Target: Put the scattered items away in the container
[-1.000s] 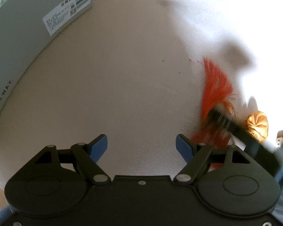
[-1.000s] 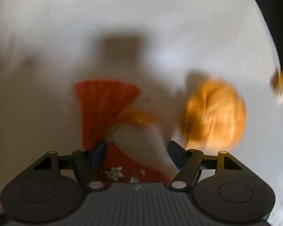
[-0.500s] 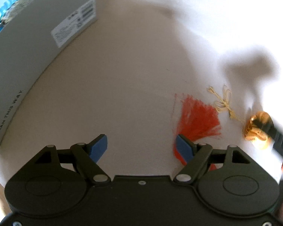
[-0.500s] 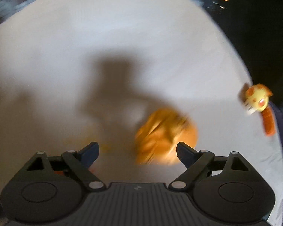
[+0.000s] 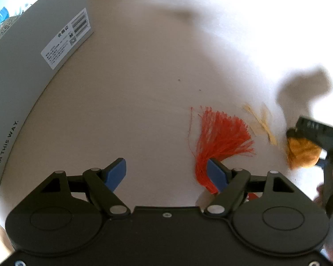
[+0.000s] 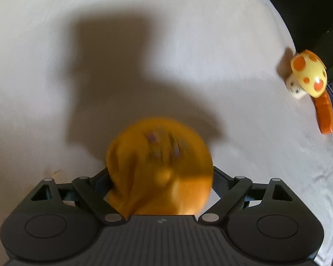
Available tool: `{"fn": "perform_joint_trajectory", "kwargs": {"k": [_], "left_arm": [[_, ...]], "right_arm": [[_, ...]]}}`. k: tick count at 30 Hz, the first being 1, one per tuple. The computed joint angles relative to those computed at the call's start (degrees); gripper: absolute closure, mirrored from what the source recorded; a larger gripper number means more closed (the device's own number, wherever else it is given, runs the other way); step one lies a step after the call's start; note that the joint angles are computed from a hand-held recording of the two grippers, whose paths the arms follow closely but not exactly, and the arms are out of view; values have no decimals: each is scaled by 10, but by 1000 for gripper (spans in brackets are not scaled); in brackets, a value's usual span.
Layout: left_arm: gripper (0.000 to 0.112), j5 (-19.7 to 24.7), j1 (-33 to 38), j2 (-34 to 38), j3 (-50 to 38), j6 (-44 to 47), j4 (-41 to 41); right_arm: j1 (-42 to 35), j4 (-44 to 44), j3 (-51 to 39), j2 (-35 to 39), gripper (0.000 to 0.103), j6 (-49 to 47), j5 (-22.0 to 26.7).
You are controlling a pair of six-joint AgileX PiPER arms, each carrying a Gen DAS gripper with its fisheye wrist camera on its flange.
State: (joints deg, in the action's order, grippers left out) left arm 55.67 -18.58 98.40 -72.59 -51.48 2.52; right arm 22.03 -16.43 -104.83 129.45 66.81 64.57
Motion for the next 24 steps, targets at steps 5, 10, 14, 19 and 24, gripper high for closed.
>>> {"fn": "perform_joint_trajectory", "kwargs": {"k": [5, 10, 14, 19, 24], "left_arm": [[37, 7, -14, 4, -2, 1, 14], [37, 19, -40, 10, -5, 6, 37], [36, 36, -69, 8, -4, 9, 68], [36, 47, -91, -11, 14, 15, 87], [36, 47, -80, -4, 12, 25, 79]], "right_arm": [[42, 7, 164, -93, 13, 56, -69], [102, 1, 297, -173, 12, 148, -116], [152, -6, 361, -212, 11, 208, -134], [190, -91, 383, -248, 27, 321, -137], [120, -57, 307, -224, 25, 201, -116]]}}
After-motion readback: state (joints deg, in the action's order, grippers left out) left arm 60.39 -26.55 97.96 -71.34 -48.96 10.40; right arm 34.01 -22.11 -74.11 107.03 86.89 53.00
